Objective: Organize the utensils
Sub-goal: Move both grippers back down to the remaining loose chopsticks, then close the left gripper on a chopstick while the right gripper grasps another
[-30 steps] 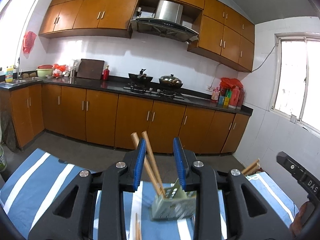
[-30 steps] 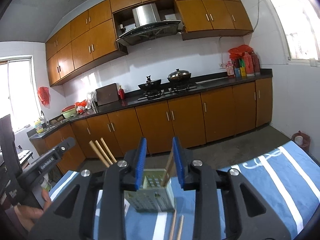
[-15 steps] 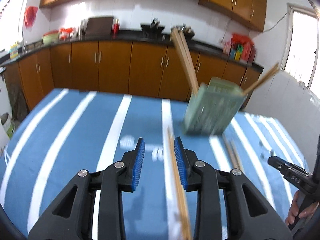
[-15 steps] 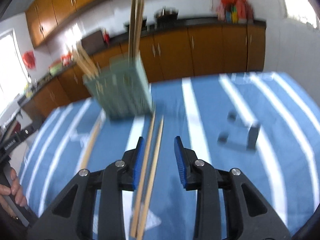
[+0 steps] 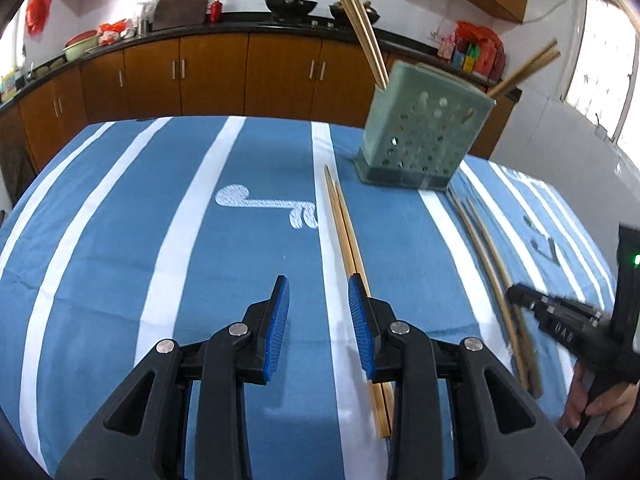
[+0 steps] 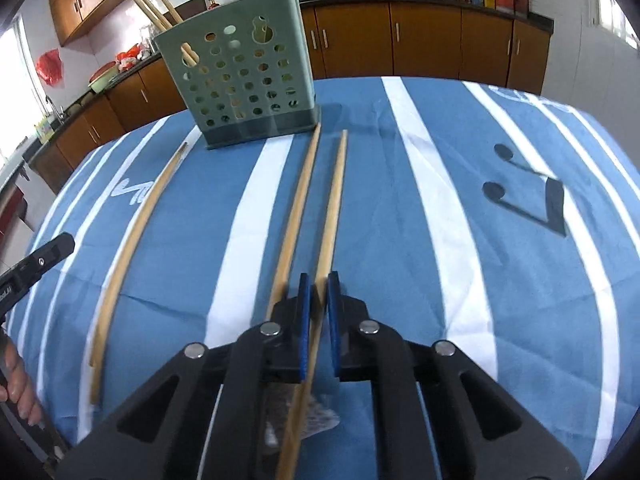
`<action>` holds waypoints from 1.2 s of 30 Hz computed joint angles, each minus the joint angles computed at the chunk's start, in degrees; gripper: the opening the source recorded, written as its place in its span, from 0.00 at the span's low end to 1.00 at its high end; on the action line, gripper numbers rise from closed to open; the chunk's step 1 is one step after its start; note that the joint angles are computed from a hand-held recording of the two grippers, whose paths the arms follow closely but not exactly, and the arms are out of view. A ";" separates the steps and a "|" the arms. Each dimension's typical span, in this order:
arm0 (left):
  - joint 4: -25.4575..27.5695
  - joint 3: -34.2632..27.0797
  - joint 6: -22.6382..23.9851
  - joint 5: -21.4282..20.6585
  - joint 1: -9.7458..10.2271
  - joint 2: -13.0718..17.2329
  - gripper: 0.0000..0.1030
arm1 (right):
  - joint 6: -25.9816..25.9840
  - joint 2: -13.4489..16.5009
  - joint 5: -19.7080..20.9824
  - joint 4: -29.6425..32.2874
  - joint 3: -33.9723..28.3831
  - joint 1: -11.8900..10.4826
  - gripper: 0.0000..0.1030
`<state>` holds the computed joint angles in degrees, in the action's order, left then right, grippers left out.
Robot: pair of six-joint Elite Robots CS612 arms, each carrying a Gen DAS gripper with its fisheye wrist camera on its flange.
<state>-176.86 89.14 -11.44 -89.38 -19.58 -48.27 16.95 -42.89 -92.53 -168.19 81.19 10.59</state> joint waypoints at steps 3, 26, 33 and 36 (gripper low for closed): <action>1.08 -0.26 0.68 -1.10 -0.07 0.24 0.31 | 2.67 0.11 -2.53 0.87 -0.49 -0.48 0.08; 8.58 -3.47 2.95 2.54 -1.89 1.86 0.26 | 3.80 0.07 -4.00 0.78 -0.27 -1.03 0.10; 7.96 -3.84 3.64 5.92 -2.45 2.32 0.07 | 2.60 0.16 -4.23 0.41 -0.22 -0.97 0.09; 8.40 -4.38 2.43 6.88 -1.78 2.54 0.07 | 1.91 0.44 -4.46 0.64 -0.75 -1.00 0.08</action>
<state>-168.47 84.76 -9.00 -82.50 -21.36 -45.73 18.85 -42.45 -96.98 -167.55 80.44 9.58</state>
